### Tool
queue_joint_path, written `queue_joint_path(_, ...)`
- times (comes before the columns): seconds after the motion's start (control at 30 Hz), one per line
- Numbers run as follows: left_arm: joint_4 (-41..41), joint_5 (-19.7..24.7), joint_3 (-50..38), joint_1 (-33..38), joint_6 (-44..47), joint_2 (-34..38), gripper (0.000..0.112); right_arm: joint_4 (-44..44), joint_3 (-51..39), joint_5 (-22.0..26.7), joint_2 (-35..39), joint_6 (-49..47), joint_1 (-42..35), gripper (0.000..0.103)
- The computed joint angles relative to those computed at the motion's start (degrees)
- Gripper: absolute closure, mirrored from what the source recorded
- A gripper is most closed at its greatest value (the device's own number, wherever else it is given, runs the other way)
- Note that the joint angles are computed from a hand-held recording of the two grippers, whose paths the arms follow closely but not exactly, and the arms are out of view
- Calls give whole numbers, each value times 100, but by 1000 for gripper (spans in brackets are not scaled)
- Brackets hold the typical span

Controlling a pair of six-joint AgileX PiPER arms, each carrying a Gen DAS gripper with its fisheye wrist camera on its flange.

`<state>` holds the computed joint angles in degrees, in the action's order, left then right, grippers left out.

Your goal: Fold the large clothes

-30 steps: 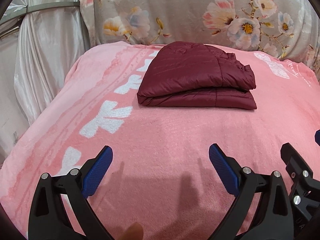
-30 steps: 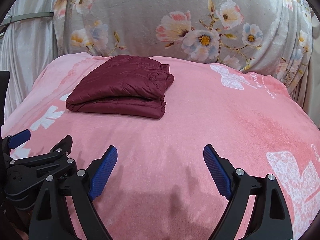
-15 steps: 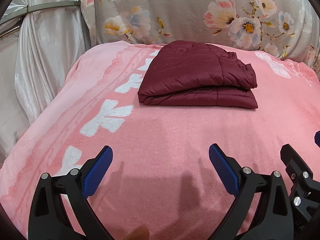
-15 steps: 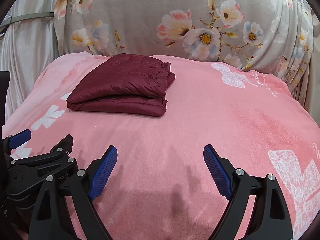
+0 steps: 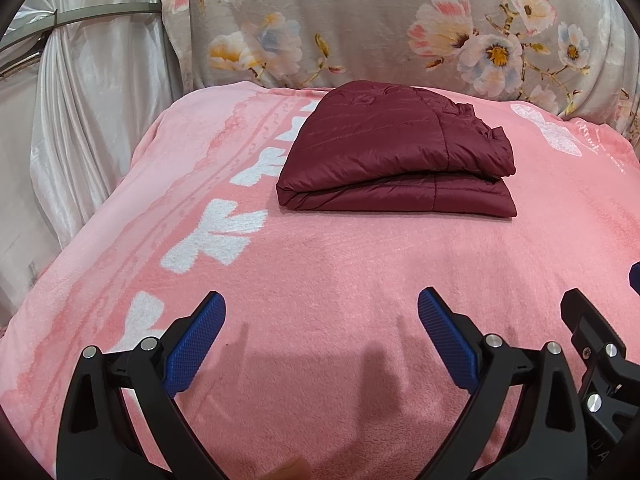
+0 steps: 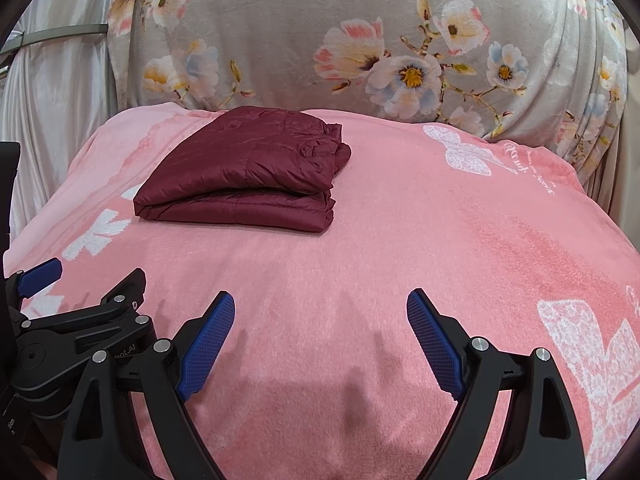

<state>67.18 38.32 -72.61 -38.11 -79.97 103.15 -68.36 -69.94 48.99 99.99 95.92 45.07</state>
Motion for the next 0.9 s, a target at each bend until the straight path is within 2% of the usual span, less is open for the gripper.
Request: queue_joint_path(0.9, 29, 11, 2, 2, -16, 5, 18, -19, 53, -51, -27, 7, -38, 17)
